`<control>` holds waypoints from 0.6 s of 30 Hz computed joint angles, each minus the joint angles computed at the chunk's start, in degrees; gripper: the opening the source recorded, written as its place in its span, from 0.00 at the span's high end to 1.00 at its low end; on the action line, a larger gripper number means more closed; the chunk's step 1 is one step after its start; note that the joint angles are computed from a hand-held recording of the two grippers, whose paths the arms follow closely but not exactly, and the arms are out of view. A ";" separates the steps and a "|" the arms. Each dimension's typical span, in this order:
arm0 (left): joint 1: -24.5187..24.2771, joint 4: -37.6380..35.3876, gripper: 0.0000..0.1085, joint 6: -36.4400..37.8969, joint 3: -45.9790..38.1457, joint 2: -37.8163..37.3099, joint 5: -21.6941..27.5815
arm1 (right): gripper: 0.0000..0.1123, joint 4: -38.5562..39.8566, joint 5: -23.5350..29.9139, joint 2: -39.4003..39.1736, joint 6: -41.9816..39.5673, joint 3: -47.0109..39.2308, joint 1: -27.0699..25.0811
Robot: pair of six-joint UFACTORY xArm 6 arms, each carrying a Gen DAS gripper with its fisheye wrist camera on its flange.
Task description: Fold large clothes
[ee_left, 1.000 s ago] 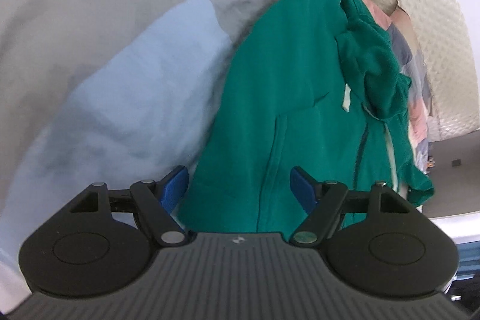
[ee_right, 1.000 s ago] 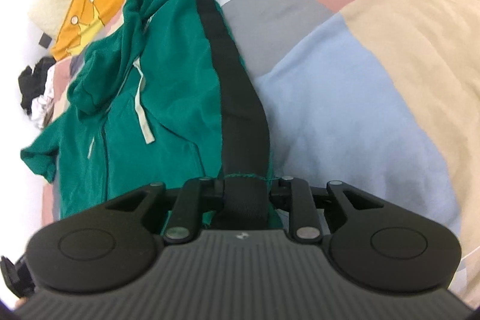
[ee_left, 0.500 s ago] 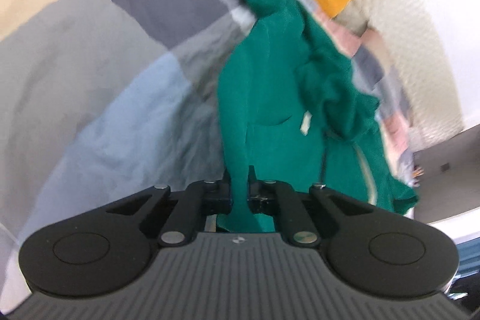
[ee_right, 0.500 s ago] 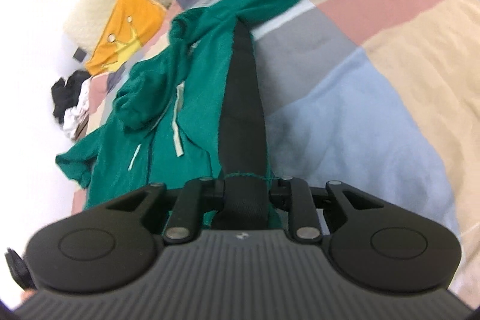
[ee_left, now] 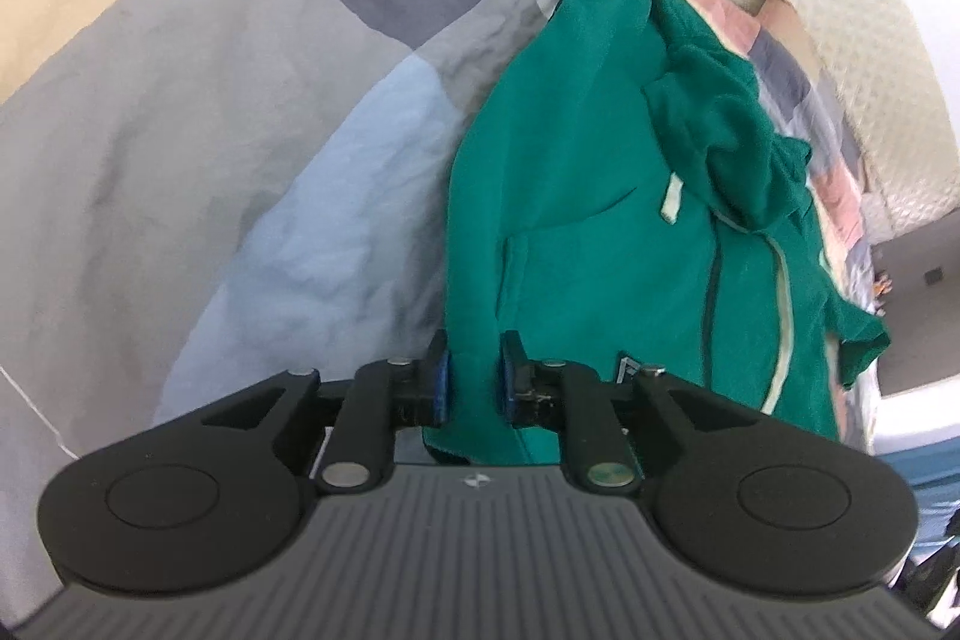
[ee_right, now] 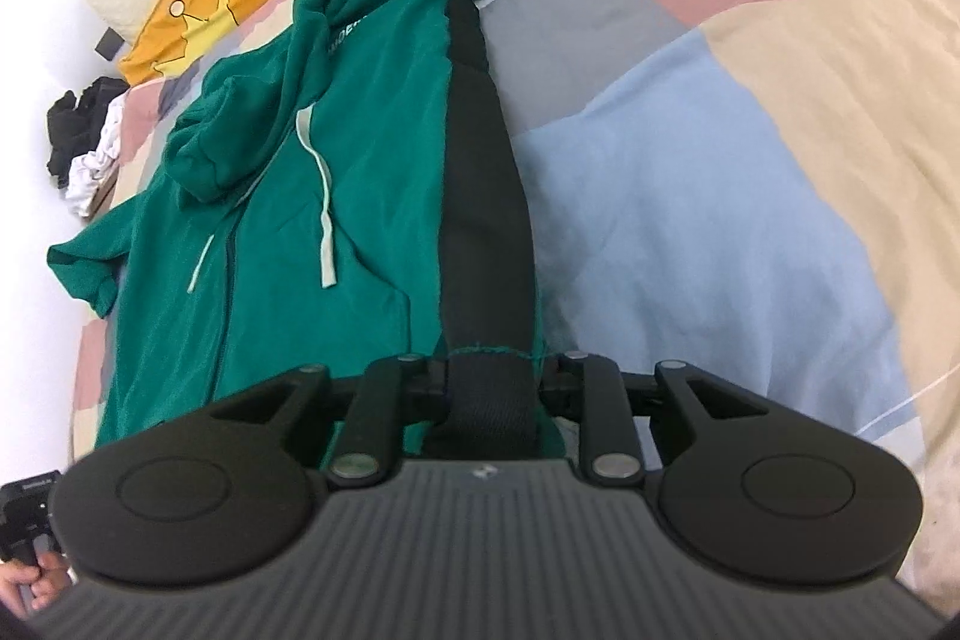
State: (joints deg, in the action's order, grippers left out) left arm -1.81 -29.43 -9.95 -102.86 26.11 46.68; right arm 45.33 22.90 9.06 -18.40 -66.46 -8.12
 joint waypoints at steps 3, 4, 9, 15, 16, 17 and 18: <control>0.29 3.73 0.54 0.27 -1.09 0.32 1.31 | 0.76 -0.50 0.07 -0.07 0.41 0.05 0.04; 0.43 4.06 0.42 0.63 -1.11 0.17 1.38 | 0.75 -0.54 0.10 -0.19 0.49 0.15 0.14; 0.67 8.34 0.36 0.28 -4.11 -0.40 3.56 | 0.71 7.37 -0.22 -2.36 -7.42 1.93 0.77; -1.61 13.65 0.35 1.38 -14.58 2.19 4.61 | 0.22 8.06 -4.73 -4.01 -10.16 2.92 2.21; -2.19 14.50 0.35 1.27 -17.00 3.03 5.16 | 0.24 8.61 -5.58 -4.16 -10.84 2.77 2.51; -2.85 15.35 0.35 1.10 -19.70 4.04 5.72 | 0.24 8.93 -5.89 -4.40 -11.45 2.53 2.68; -3.59 16.11 0.35 0.95 -23.70 5.81 6.51 | 0.24 9.22 -6.20 -4.80 -11.78 2.47 2.82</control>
